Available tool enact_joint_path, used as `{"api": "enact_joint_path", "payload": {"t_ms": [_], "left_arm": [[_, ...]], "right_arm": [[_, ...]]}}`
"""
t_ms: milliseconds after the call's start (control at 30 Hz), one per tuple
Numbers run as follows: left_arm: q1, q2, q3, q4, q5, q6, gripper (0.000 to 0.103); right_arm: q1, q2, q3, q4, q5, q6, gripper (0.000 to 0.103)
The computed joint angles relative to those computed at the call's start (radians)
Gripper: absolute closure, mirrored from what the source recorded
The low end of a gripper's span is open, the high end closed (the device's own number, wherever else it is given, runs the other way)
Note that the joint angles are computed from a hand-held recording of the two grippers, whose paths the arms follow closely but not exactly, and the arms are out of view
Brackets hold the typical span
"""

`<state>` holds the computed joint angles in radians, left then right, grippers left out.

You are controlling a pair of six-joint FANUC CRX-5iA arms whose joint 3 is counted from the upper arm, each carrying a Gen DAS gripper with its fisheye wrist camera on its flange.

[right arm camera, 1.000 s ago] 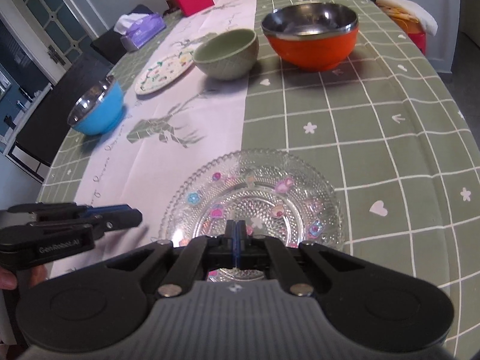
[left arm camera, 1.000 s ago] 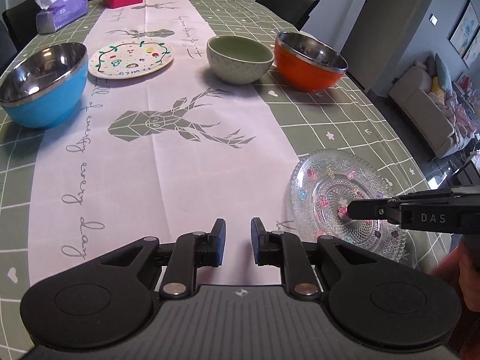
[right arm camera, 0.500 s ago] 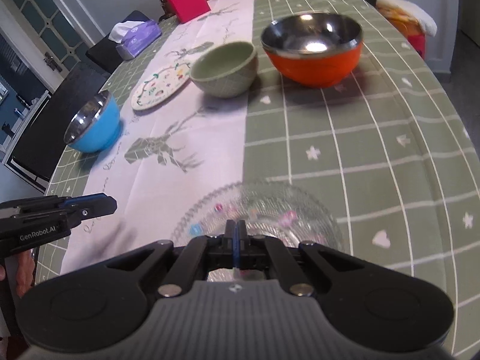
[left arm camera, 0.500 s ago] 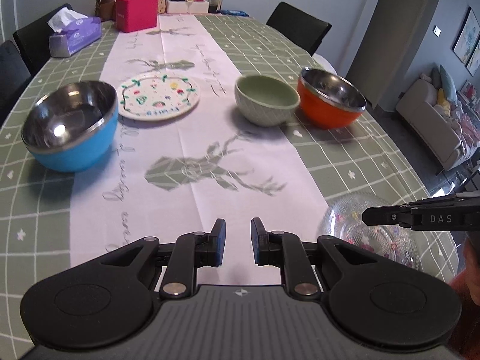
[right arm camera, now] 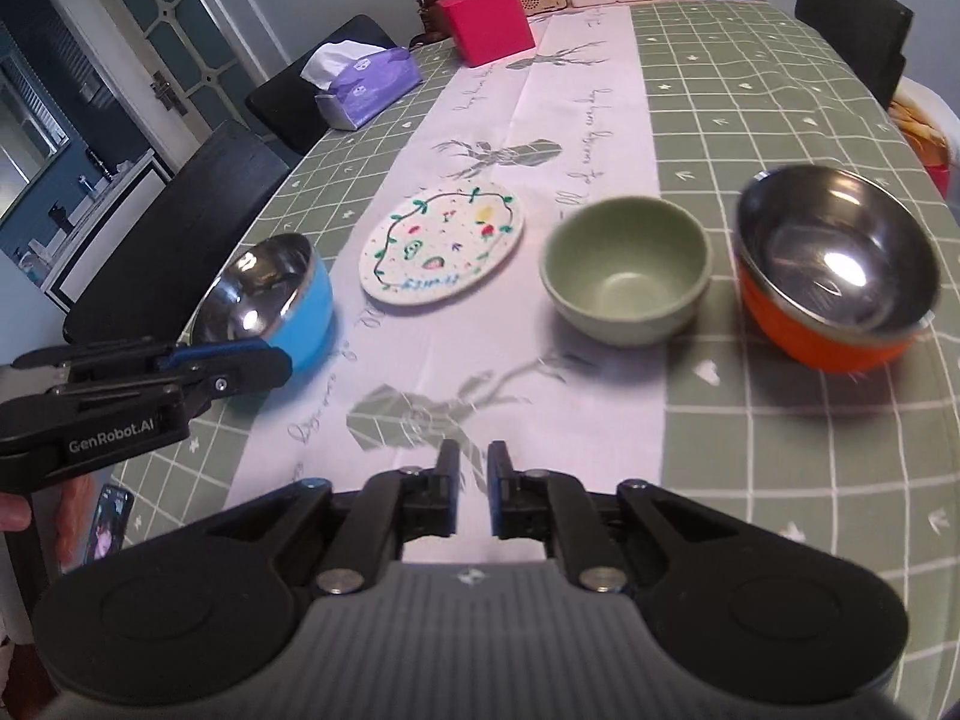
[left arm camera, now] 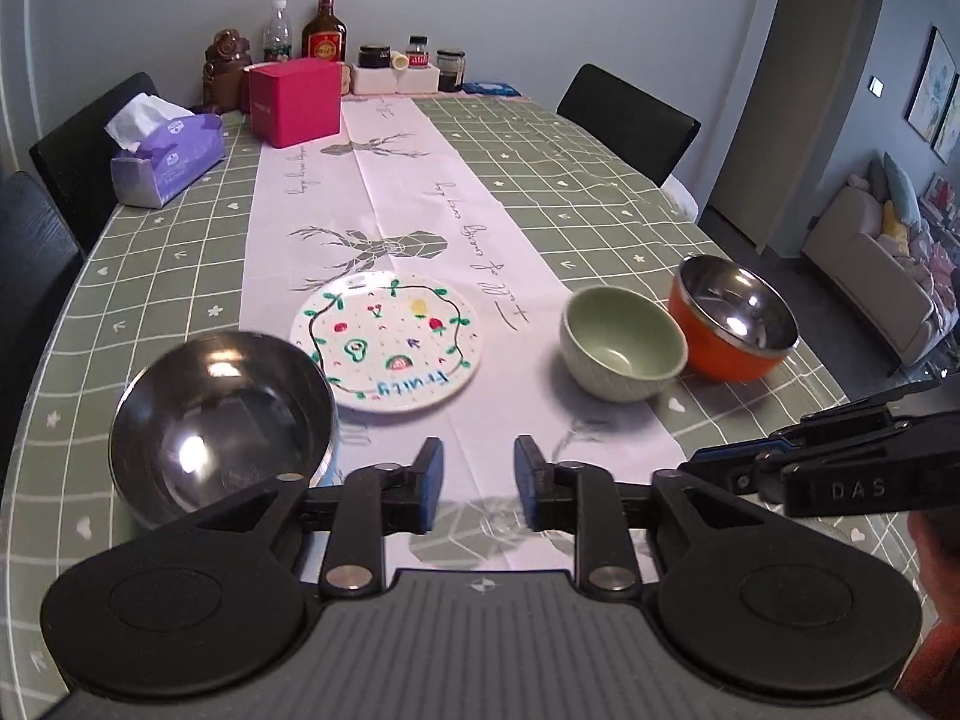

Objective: Organize plates and bowls

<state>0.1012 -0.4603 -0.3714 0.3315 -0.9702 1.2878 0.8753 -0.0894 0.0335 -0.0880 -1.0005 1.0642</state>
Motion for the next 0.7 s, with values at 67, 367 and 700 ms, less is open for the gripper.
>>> {"api": "enact_joint_path", "payload": {"t_ms": [67,367,700], "left_arm": [[0.02,0.037,0.03,0.004,-0.01,0.002,0.064],[0.057,0.23,0.202,-0.042,-0.06,0.097,0.037],[0.028,0.492,0.483,-0.219,-0.242,0.231,0.042]], "right_arm": [[-0.011,0.038,0.04,-0.017,-0.004,0.009,0.074],[-0.059,0.214,0.226,-0.06,-0.031,0.034,0.066],[-0.105,0.396,0.422,-0.085,-0.101,0.014,0.062]]}}
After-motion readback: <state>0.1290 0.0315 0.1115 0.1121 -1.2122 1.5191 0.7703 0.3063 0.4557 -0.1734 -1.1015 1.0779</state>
